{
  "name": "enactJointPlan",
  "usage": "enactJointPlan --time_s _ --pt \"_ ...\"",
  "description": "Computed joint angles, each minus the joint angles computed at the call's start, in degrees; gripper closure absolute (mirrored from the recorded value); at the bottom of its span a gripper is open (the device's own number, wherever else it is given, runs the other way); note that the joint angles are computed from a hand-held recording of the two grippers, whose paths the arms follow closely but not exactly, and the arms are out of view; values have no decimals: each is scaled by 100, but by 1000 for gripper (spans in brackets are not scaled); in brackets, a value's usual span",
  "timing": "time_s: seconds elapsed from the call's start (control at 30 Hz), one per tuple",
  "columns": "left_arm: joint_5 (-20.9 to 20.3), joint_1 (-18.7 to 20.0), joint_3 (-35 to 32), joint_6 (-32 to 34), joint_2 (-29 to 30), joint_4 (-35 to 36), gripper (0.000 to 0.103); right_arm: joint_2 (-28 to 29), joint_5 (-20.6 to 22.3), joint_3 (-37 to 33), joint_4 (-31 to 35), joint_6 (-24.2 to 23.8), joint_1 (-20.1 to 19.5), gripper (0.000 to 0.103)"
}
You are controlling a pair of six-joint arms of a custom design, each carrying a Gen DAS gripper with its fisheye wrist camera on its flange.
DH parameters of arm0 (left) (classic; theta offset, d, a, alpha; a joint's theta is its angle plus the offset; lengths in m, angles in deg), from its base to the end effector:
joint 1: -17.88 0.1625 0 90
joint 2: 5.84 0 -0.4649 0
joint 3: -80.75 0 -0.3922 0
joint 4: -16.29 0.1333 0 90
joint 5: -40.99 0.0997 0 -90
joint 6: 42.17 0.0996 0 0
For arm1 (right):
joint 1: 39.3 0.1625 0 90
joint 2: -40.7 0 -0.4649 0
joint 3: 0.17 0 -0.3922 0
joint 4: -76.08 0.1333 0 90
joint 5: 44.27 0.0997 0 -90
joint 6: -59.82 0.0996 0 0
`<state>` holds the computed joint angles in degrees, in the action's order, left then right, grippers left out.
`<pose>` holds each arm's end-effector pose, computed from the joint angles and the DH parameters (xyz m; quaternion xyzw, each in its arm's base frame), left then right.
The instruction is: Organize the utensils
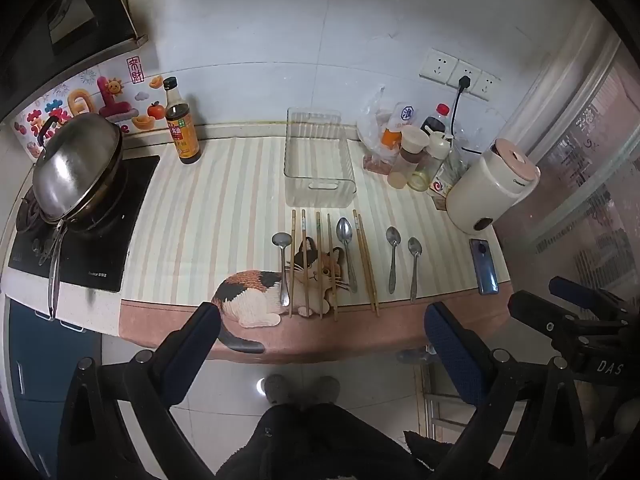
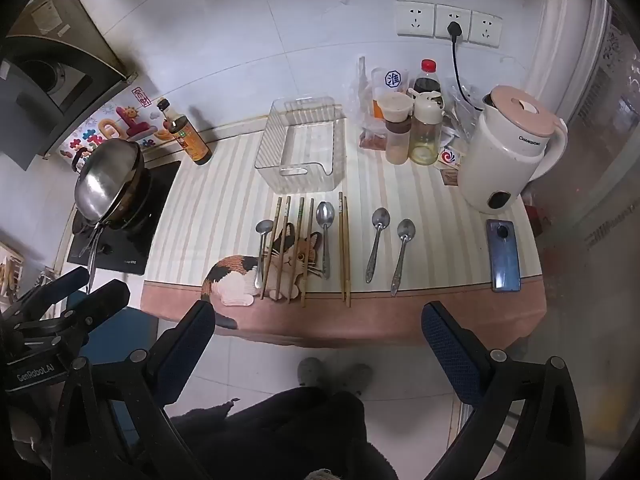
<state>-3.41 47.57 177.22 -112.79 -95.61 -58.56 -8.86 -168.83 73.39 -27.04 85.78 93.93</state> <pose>-0.2966 -0.4045 0.4799 -0.0082 0.9081 -0.2736 0.3169 0.5644 -0.4882 0.2574 0.1706 -0.9356 0.0934 0.2948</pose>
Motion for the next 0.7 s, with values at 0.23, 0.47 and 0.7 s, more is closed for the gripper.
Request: enactJointPlan --time_s 0.23,0.47,0.7 --pt "-20 -30 -37 -58 32 78 0 -19 12 17 -23 -4 2 0" --pt "-76 -24 13 27 8 -39 0 -20 18 20 -21 5 13 0" --pt "-121 -3 50 68 -12 -97 0 -13 7 20 -15 13 23 0"
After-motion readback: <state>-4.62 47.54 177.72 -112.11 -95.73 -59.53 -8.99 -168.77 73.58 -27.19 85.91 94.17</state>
